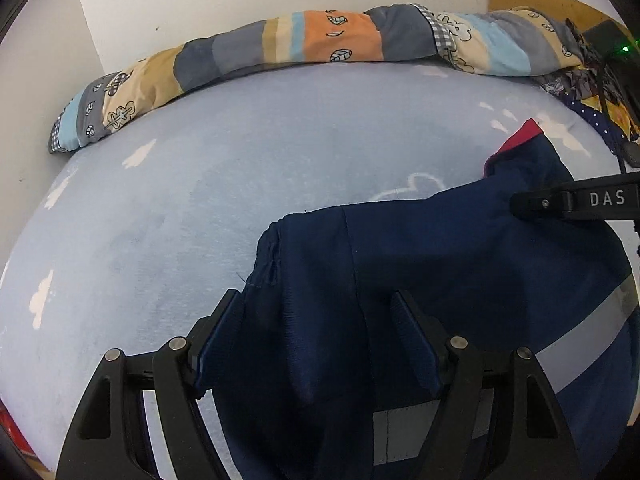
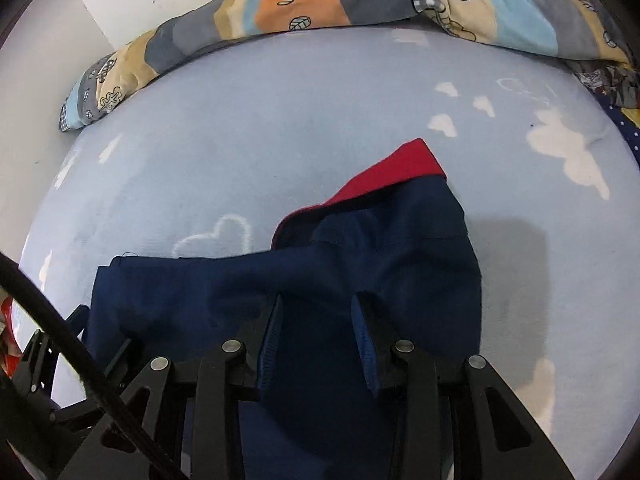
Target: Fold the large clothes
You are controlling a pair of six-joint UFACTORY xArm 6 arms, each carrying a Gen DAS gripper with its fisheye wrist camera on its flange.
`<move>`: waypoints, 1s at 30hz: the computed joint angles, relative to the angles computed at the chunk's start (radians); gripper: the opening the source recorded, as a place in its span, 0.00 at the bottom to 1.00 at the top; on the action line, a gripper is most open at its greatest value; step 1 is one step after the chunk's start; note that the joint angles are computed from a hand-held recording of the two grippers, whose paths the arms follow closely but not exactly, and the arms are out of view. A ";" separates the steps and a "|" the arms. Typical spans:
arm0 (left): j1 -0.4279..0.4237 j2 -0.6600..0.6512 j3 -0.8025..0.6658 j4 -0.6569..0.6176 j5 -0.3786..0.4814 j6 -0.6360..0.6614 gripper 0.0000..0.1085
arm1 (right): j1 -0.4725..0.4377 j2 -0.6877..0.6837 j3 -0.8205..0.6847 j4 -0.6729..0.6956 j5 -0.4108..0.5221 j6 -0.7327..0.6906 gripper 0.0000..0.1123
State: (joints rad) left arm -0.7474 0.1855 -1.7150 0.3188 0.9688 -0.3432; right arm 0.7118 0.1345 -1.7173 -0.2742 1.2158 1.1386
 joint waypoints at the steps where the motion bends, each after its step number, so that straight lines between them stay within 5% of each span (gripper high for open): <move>1: 0.001 -0.007 0.004 -0.003 -0.002 -0.004 0.70 | 0.002 0.001 -0.008 -0.007 0.004 -0.002 0.35; 6: 0.005 -0.110 0.066 0.038 -0.055 -0.052 0.70 | 0.089 -0.051 -0.041 -0.104 0.024 0.027 0.36; 10: -0.034 -0.253 0.181 0.152 -0.109 -0.102 0.70 | 0.225 -0.072 -0.095 -0.239 0.150 0.059 0.51; 18: -0.149 -0.524 0.463 0.185 -0.053 -0.272 0.70 | 0.501 -0.161 0.033 -0.316 0.276 0.318 0.51; 21: -0.230 -0.624 0.589 0.287 -0.009 -0.452 0.70 | 0.584 -0.167 0.059 -0.338 0.316 0.438 0.51; 25: -0.287 -0.655 0.664 0.337 0.044 -0.531 0.70 | 0.614 -0.184 0.135 -0.301 0.265 0.552 0.51; 30: -0.284 -0.657 0.693 0.361 0.028 -0.547 0.73 | 0.604 -0.140 0.122 -0.261 0.269 0.530 0.51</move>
State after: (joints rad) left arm -1.0309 -0.4719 -1.0222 0.6800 0.9970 -0.8902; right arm 1.3154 -0.0055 -1.5951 -0.5349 1.4852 1.6686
